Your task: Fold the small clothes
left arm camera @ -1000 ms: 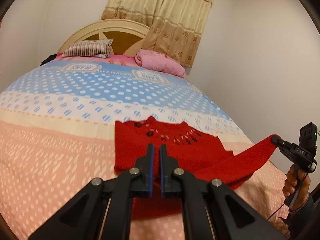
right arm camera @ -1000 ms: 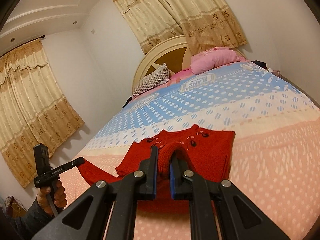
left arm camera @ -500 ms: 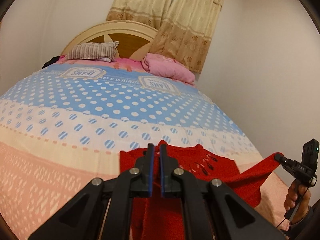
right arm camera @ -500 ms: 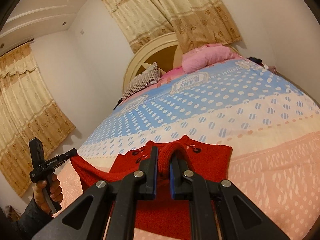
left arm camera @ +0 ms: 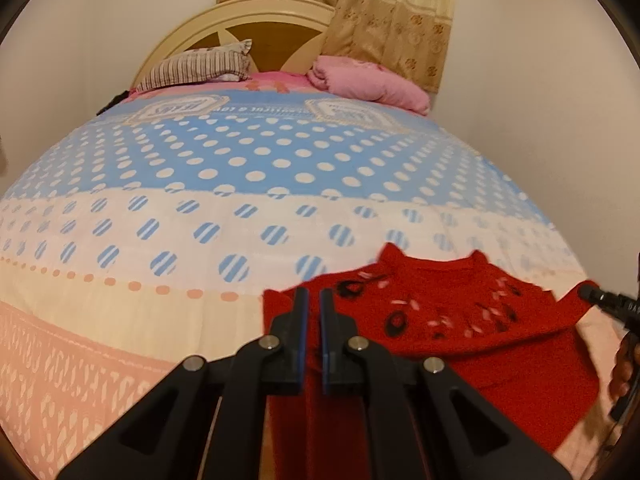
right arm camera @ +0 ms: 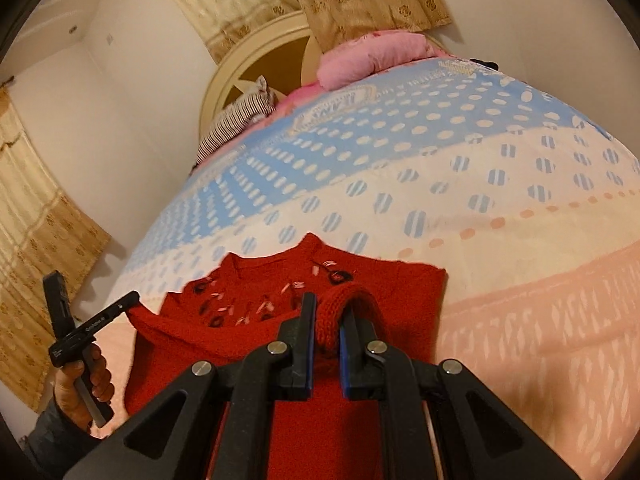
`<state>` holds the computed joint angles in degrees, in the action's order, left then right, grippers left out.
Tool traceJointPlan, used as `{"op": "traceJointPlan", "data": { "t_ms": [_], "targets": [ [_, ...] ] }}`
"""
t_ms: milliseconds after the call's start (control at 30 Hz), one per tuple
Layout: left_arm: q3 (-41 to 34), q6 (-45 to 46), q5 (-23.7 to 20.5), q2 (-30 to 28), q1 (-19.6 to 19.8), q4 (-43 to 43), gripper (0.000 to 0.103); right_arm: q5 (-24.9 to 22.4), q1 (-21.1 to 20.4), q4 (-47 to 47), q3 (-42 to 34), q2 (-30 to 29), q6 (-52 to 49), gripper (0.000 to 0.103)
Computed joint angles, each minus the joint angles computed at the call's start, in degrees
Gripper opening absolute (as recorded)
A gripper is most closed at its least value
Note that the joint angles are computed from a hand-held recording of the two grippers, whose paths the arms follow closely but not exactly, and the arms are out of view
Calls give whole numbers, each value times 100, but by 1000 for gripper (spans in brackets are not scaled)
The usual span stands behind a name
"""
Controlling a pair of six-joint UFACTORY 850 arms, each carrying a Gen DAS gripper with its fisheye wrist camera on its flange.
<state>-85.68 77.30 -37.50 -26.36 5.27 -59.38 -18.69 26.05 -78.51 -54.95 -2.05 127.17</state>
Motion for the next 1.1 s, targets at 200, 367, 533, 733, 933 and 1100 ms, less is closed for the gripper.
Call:
{"op": "traceJointPlan", "data": {
  "t_ms": [200, 367, 533, 733, 933, 1100],
  "targets": [
    [-43, -768, 215, -42, 83, 546, 58, -120, -317, 1443, -454, -450, -1277, 58],
    [510, 259, 392, 316, 226, 190, 74, -652, 203, 1542, -506, -411, -2126, 73],
    [1039, 928, 983, 622, 121, 129, 75, -522, 400, 2908, -774, -666, -3813, 73],
    [1505, 1682, 715, 971, 392, -438, 80, -463, 796, 1899, -387, -366, -2420, 73],
    [1790, 2063, 782, 1206, 443, -712, 83, -674, 883, 2918, -629, -511, -3469, 73],
    [2174, 3090, 1402, 1363, 189, -1202, 93, -805, 1035, 3647, -1170, -1018, -4356, 73]
  ]
}}
